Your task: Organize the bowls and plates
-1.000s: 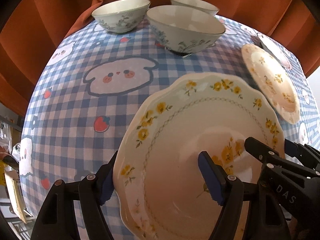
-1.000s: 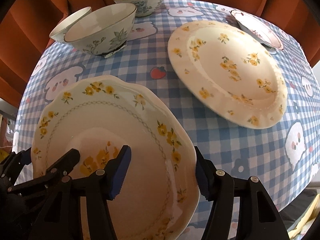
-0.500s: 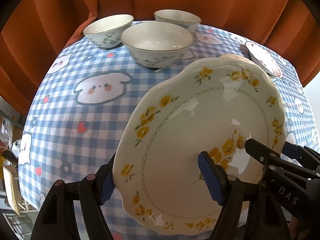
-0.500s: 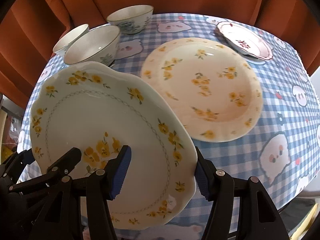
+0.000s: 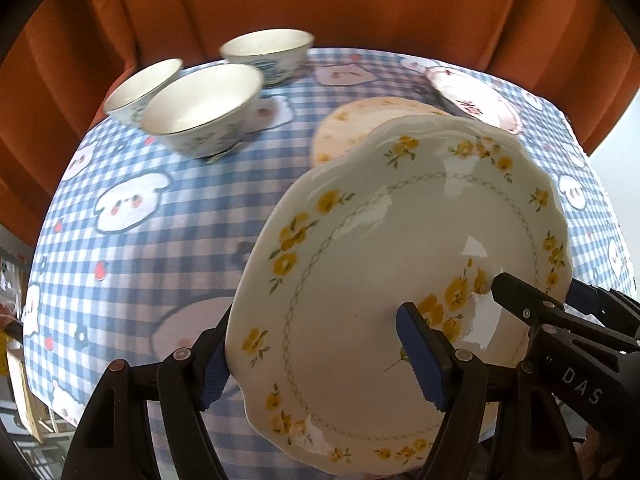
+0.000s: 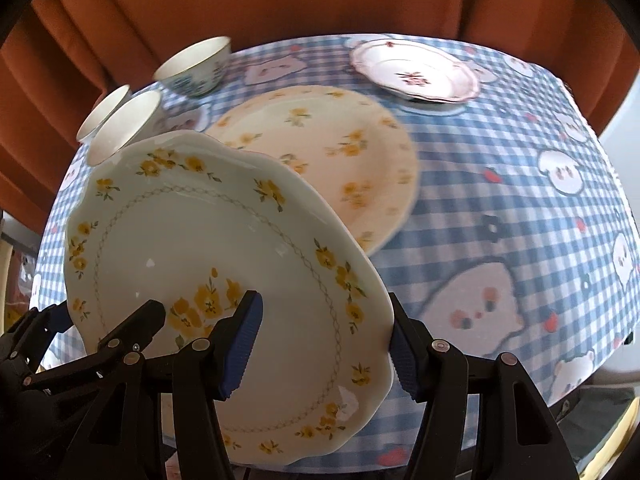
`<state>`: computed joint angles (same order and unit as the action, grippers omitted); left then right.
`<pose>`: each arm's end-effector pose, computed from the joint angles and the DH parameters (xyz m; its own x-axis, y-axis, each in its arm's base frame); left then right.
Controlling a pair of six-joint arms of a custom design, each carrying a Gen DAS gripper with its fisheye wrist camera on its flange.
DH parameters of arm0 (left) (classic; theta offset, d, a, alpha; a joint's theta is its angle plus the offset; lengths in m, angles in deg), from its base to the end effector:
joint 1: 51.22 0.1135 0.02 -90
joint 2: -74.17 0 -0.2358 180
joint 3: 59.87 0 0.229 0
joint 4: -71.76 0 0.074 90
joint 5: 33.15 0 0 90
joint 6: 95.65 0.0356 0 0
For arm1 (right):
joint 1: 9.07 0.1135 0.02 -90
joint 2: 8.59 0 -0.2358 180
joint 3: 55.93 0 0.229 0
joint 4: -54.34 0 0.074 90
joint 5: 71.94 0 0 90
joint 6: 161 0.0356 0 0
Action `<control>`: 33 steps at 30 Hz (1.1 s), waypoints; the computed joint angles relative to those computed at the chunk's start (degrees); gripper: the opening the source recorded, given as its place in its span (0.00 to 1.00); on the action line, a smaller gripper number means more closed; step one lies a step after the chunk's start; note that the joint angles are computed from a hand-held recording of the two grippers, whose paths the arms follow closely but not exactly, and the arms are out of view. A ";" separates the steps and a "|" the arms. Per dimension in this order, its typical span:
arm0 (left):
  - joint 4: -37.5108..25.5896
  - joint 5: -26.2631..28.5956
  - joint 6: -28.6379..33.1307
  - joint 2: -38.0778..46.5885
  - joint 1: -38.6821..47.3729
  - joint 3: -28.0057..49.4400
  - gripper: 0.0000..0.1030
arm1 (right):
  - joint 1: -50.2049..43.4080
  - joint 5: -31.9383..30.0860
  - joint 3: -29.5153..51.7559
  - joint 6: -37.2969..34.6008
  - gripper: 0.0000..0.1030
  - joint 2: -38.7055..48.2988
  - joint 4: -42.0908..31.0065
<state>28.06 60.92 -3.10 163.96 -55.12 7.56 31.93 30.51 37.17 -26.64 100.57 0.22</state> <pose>0.2745 -0.0212 0.1621 -0.9067 0.1063 -0.4083 0.1371 0.9895 -0.0468 0.2725 0.2267 0.1706 -0.9170 0.1075 -0.3842 0.0778 0.9927 0.0921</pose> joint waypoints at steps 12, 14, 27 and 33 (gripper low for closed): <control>2.38 -5.63 -13.28 4.48 -15.99 3.04 0.74 | -11.11 -2.35 -14.62 -8.72 0.63 -12.18 4.59; 2.72 -6.49 -15.58 5.89 -18.66 4.24 0.74 | -13.29 -2.87 -16.32 -10.64 0.62 -13.64 5.26; 1.99 -9.87 -23.97 18.74 -30.24 16.31 0.74 | -30.24 -8.20 -24.21 -24.39 0.63 -18.48 9.51; 0.25 -10.15 -25.03 23.95 -32.32 21.88 0.74 | -35.60 -10.55 -24.80 -28.04 0.63 -17.30 10.32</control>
